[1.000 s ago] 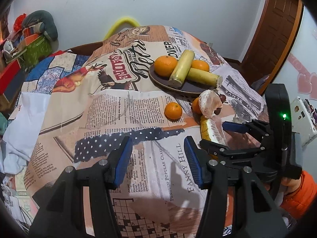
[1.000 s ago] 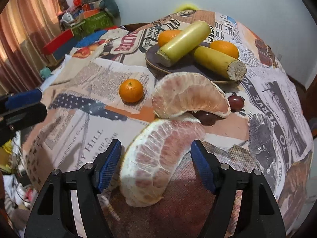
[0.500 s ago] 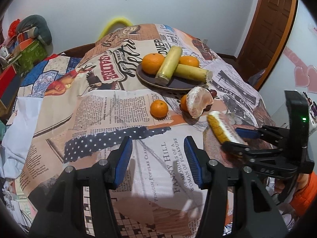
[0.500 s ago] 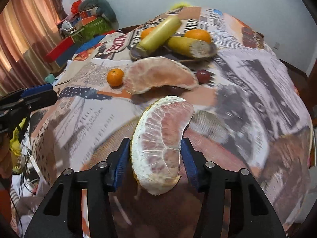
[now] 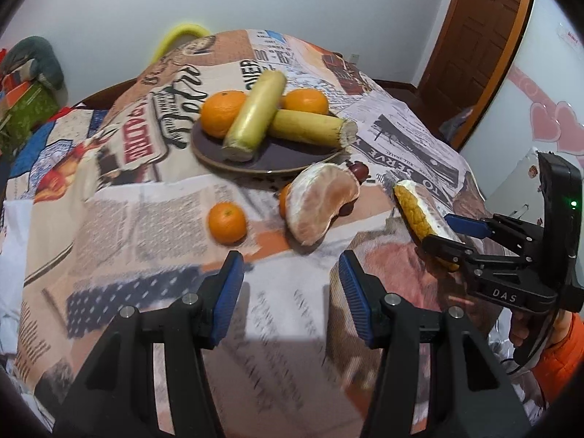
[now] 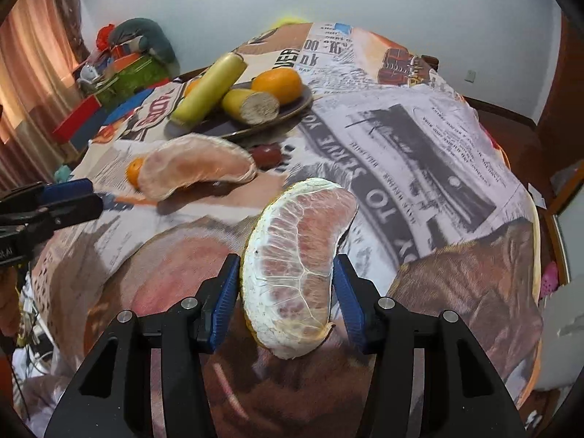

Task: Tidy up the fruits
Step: 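Grasp a second pomelo segment with the left tool while the right tool holds its segment, then carry both pomelo segments over the grey plate with both tools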

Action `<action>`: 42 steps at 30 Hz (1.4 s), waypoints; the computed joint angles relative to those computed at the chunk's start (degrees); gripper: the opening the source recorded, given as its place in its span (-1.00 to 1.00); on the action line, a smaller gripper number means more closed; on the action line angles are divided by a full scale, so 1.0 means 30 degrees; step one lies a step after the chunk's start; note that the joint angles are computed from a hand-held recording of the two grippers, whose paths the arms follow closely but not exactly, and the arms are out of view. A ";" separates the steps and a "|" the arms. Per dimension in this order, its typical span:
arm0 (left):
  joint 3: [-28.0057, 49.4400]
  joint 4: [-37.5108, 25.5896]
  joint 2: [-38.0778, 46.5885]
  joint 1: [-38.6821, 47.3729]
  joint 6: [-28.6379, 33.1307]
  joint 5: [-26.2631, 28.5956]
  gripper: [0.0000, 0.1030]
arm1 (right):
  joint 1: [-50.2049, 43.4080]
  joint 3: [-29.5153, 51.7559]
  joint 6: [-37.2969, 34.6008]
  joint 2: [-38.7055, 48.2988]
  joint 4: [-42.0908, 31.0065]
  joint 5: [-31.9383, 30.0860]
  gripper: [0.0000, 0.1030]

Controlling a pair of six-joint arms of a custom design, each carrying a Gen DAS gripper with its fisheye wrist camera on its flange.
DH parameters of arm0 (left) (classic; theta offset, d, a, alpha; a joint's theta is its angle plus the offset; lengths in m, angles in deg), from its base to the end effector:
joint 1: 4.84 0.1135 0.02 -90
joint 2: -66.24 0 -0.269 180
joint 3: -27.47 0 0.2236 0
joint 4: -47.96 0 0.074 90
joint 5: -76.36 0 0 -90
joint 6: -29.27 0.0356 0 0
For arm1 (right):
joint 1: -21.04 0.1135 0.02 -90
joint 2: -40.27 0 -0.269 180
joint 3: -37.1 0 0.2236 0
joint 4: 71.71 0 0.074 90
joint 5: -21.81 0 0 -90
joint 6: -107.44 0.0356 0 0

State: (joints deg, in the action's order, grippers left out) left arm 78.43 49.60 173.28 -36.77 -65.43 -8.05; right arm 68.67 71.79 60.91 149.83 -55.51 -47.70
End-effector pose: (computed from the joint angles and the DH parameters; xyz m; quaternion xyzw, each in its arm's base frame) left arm 0.2419 -0.1549 0.0961 0.2384 0.9209 -0.1399 0.2750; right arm 0.1603 0.1573 0.0594 0.0136 0.9486 0.0698 0.3083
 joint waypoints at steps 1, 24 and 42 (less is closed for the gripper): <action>0.0527 -0.0165 0.0456 -0.0115 -0.0018 -0.0015 0.05 | -0.0243 -0.0056 -0.0245 0.0108 0.0291 -0.0108 -0.07; 0.7236 -0.2258 0.5682 -0.0845 -0.0291 -0.0087 -0.08 | -0.2384 -0.0676 -0.2565 0.1528 0.3872 -0.2008 0.01; -0.1074 0.0581 0.0316 -0.0216 -0.0206 0.0261 -0.47 | -0.1677 -0.1144 -0.2113 0.0718 0.3080 -0.1447 -0.03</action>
